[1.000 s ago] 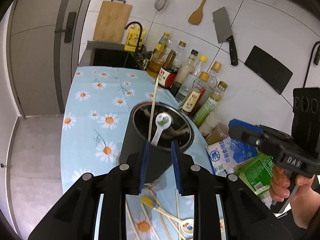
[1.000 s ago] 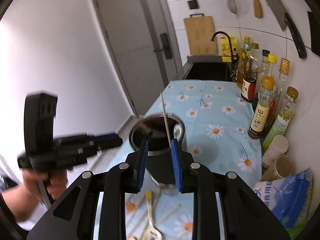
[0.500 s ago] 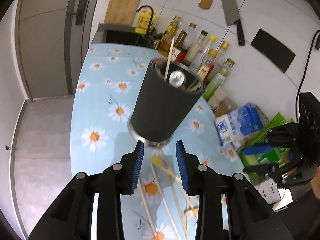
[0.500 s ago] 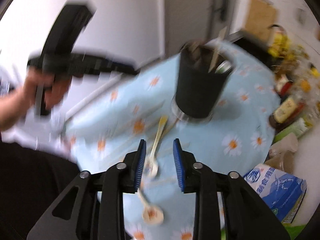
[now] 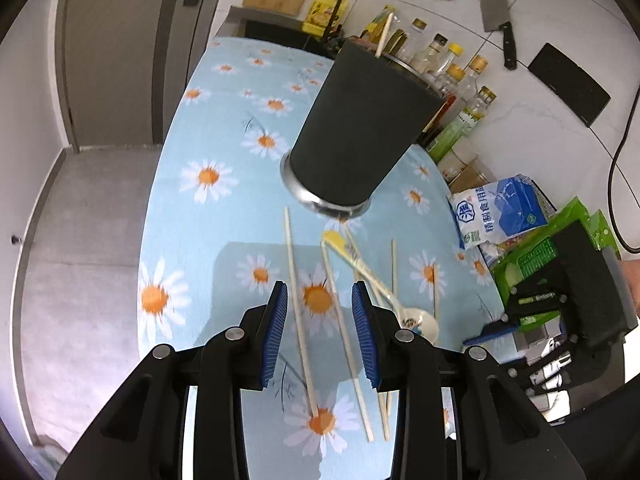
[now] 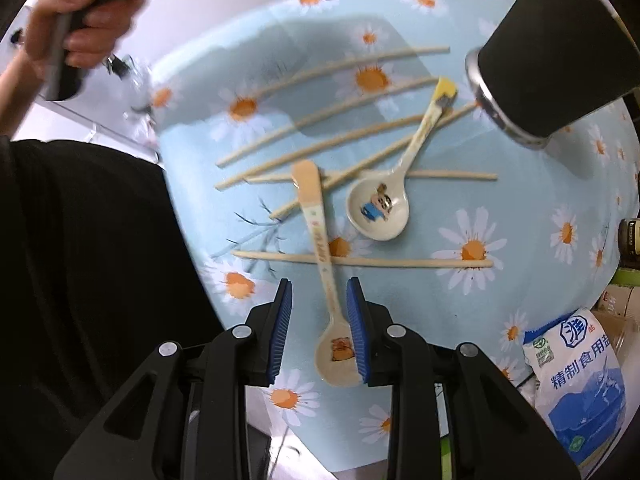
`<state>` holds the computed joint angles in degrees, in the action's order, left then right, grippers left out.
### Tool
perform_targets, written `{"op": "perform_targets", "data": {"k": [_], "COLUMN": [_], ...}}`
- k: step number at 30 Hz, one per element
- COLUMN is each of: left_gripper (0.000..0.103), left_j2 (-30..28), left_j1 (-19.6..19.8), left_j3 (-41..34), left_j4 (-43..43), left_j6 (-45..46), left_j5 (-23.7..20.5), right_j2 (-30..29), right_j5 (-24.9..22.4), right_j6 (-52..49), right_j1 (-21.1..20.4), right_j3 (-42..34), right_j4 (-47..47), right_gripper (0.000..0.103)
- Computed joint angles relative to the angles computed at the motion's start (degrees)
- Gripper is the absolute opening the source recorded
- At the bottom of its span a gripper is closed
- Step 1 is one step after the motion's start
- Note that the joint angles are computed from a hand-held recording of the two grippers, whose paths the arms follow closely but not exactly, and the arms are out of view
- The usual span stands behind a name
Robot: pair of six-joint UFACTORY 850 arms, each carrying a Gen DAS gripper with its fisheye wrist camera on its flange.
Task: Organize utensils
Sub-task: 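Grasp the yellow-handled cartoon spoon by its handle with the right tool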
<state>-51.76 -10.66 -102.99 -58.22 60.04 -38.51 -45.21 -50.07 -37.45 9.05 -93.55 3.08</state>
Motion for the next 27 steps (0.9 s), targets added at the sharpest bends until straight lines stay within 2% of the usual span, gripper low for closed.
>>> {"op": "perform_targets", "data": {"k": [5,10,20,27], "left_gripper": [0.032,0.032,0.032,0.032], "left_j2": [0.1,-0.4,-1.5,-3.0], "left_j1": [0.7,1.2,1.4,1.2], "left_j3": [1.7,1.9,1.0,-1.9], "left_j4": [-0.6,0.4,0.7,5.6], "left_j6": [-0.4,-2.4,-2.9,-7.4], "left_j5": [-0.1,0.0,-1.2,-2.4], "right_j2": [-3.4,-5.4,-8.3,-6.7], "right_j5": [-3.4,-5.1,-8.2,-6.1], "right_j6": [0.1,0.8,2.7,2.2], "right_j1": [0.6,0.9,1.2,1.4], "right_j3": [-3.5,-5.7,-9.0,-6.5], "right_j4": [-1.3,-3.4,-6.1,-3.9], "right_gripper": [0.028,0.011,0.01,0.008]}}
